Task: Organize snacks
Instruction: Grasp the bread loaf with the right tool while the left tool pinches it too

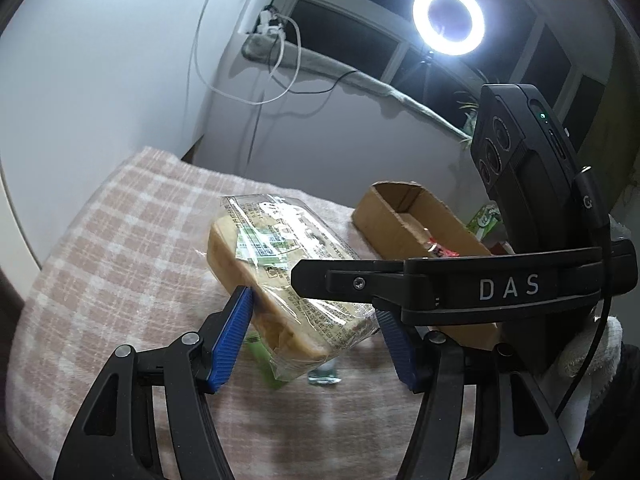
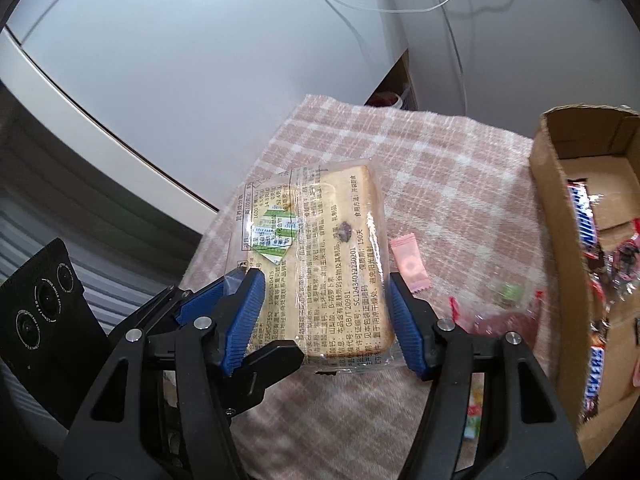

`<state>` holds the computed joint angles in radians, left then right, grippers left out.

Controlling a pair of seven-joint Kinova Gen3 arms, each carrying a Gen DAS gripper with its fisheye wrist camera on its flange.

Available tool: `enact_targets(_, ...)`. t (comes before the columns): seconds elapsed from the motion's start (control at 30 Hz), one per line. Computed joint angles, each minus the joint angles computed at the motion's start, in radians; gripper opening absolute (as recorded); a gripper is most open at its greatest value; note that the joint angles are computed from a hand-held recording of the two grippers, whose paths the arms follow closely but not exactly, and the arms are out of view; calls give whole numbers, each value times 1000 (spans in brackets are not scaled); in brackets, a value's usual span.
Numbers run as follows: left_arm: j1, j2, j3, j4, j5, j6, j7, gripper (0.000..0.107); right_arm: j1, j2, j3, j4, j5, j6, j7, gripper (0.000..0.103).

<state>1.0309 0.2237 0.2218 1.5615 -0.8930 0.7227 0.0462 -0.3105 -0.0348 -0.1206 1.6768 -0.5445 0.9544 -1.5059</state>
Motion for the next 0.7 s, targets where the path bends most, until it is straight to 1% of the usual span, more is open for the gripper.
enact_targets(0.23, 43, 25, 11, -83, -23, 52, -46, 62, 29, -96, 43, 33, -1, 26, 12, 64)
enact_targets(0.37, 68, 47, 5, -136, -23, 58, -88, 62, 48, -138, 77, 45, -3, 51, 19, 64)
enact_targets(0.57, 102, 100, -20, -237, 18, 54, -185, 62, 83, -191, 140, 66, -11, 89, 55, 64)
enact_targets(0.7, 120, 146, -41, -316, 66, 42, -263, 62, 113, -214, 193, 86, -27, 116, 98, 64)
